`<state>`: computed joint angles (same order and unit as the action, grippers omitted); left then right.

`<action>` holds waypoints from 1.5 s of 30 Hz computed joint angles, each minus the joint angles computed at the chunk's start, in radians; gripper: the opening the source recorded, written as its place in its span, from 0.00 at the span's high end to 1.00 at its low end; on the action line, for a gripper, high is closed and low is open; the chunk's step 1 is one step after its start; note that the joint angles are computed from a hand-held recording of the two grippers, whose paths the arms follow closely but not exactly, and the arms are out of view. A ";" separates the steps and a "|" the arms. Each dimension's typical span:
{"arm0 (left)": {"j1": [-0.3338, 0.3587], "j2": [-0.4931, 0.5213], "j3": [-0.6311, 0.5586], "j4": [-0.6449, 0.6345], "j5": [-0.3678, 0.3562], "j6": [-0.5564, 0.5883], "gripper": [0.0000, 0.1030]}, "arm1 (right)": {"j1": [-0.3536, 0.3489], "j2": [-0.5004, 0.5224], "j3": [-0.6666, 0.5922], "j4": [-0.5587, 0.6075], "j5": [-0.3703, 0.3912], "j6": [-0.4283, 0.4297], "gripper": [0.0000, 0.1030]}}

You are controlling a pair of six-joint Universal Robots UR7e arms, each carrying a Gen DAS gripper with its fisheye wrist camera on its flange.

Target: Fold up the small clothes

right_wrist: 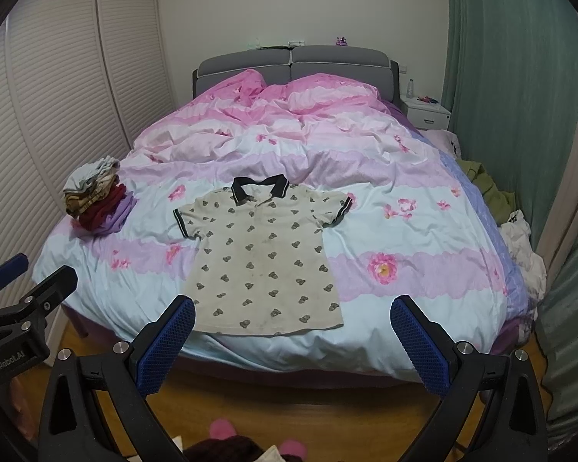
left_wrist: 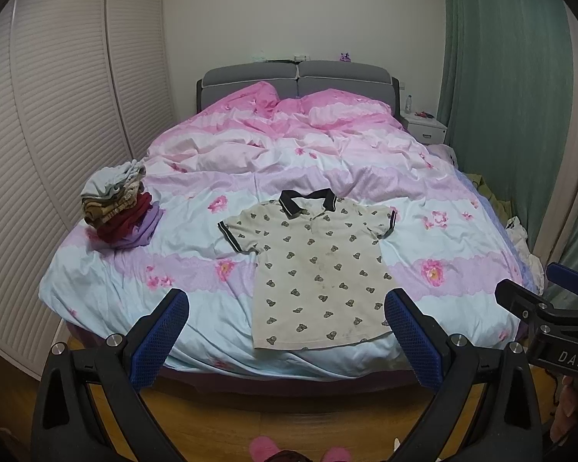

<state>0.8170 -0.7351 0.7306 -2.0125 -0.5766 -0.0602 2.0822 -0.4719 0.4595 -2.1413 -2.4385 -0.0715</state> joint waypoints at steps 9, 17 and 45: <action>-0.001 -0.002 0.007 -0.003 0.001 -0.002 0.00 | -0.005 -0.029 0.063 -0.045 0.003 -0.012 0.00; 0.000 -0.004 0.008 -0.009 0.000 0.004 0.00 | -0.001 -0.010 0.023 -0.020 -0.001 -0.007 0.00; 0.001 0.001 -0.003 -0.006 0.002 0.000 0.00 | -0.001 -0.005 0.012 -0.021 0.002 -0.012 0.00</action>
<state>0.8176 -0.7336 0.7278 -2.0182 -0.5747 -0.0605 2.0813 -0.4770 0.4719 -2.1625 -2.4361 -0.0833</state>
